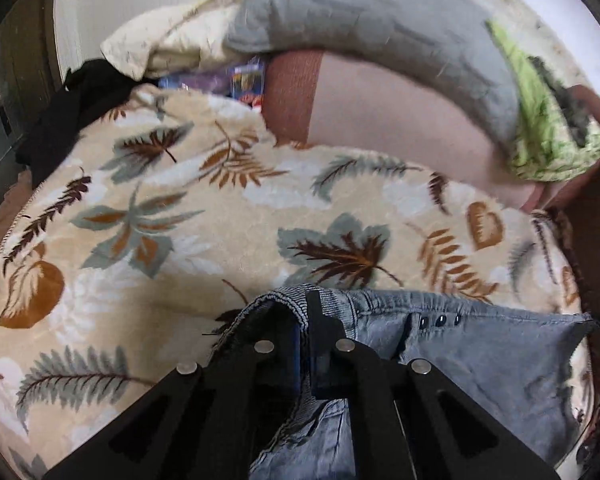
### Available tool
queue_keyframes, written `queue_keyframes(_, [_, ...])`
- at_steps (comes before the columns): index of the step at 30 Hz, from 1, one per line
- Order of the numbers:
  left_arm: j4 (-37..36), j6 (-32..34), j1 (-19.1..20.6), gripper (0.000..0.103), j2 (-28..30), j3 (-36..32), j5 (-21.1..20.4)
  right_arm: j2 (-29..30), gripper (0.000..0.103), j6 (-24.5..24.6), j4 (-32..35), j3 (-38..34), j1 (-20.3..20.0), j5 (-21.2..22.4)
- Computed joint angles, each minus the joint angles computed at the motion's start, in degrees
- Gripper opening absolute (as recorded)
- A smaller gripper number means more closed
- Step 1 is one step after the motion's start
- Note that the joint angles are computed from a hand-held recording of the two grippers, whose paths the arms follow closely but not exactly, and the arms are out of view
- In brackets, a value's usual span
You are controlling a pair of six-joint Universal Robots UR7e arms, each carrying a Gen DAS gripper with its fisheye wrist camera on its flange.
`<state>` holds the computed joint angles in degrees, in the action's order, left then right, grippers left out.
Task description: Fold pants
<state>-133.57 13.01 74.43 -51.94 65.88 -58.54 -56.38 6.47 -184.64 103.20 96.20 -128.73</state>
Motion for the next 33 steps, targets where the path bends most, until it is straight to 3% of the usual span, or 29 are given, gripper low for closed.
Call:
queue_keyframes(11, [-6.0, 0.4, -3.1, 0.003, -19.7, 22.1, -3.9, -11.8, 0.017, 3.8, -10.9, 20.8, 6.0, 0.4])
queue_keyframes(15, [-5.6, 1.2, -3.3, 0.003, -27.6, 30.6, -4.3, -16.0, 0.011, 5.8, -15.5, 29.7, 8.2, -0.1])
queue_keyframes(19, [-1.1, 0.4, -2.1, 0.003, -32.8, 36.3, -4.0, -19.9, 0.011, 9.1, -7.7, 34.5, 9.4, -2.3])
queue_keyframes(22, [1.0, -0.5, -0.8, 0.003, -34.7, 39.3, -2.9, -22.4, 0.012, 10.7, -1.8, 35.9, 7.3, 2.6])
queue_keyframes(24, [1.1, -2.0, -0.4, 0.003, -35.0, 40.1, -3.0, -22.4, 0.017, 11.3, -3.7, 36.3, 4.7, 8.9])
queue_keyframes(25, [1.0, -2.9, -0.3, 0.003, -35.0, 40.3, -3.2, -21.3, 0.032, 11.6, -5.9, 36.0, 3.9, 10.4])
queue_keyframes(26, [0.3, -3.0, -0.5, 0.003, -35.2, 40.8, -2.9, -19.7, 0.057, 12.1, -8.1, 35.3, 3.3, 10.6])
queue_keyframes(28, [-0.9, -2.8, -1.4, 0.003, -35.4, 41.4, -2.1, -16.6, 0.075, 12.6, -12.0, 34.0, 2.3, 10.9])
queue_keyframes(30, [-1.4, -2.5, -2.0, 0.003, -35.4, 41.3, -2.1, -13.3, 0.075, 12.2, -14.6, 31.9, 1.4, 11.1])
queue_keyframes(33, [-1.6, -1.6, -2.6, 0.003, -35.1, 40.5, -2.1, -10.2, 0.075, 13.7, -11.5, 28.0, -0.6, 10.7])
